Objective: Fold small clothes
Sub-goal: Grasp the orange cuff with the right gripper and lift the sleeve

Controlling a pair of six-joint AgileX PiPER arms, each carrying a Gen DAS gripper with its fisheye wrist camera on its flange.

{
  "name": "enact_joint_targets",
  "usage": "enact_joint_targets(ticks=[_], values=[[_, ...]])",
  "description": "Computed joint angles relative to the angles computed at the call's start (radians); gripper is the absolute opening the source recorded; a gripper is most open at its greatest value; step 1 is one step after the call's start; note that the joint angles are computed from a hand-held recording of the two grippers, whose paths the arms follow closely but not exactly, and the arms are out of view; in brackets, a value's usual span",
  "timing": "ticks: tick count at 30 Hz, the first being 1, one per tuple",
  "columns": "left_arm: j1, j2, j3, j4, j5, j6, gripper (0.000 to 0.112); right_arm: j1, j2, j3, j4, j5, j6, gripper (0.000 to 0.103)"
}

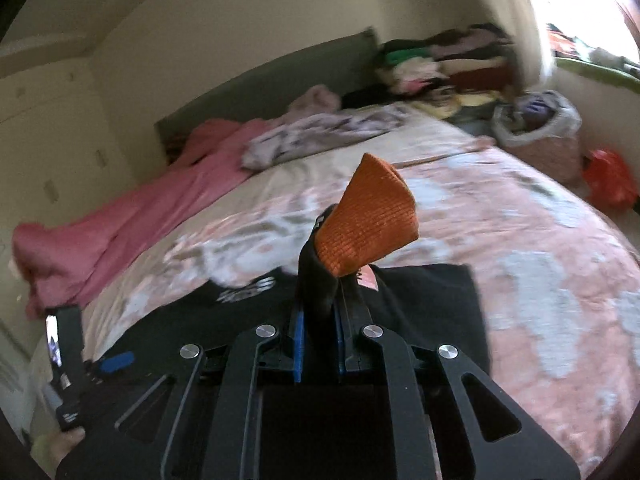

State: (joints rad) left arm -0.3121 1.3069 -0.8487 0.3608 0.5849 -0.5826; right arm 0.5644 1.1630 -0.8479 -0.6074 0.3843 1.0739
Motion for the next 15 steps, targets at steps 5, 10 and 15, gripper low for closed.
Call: enact_joint_targets(ticks=[5, 10, 15], values=[[0.195, -0.031, 0.017, -0.302, -0.027, 0.294, 0.094, 0.169, 0.163, -0.127, -0.116, 0.060, 0.115, 0.011], [0.338, -0.038, 0.030, -0.507, -0.017, 0.517, 0.094, 0.265, 0.299, -0.226, -0.164, 0.094, 0.157, 0.011], [0.517, -0.020, 0.028, -0.845, 0.061, 0.800, 0.094, 0.327, 0.419, -0.297, -0.182, 0.116, 0.183, 0.015]])
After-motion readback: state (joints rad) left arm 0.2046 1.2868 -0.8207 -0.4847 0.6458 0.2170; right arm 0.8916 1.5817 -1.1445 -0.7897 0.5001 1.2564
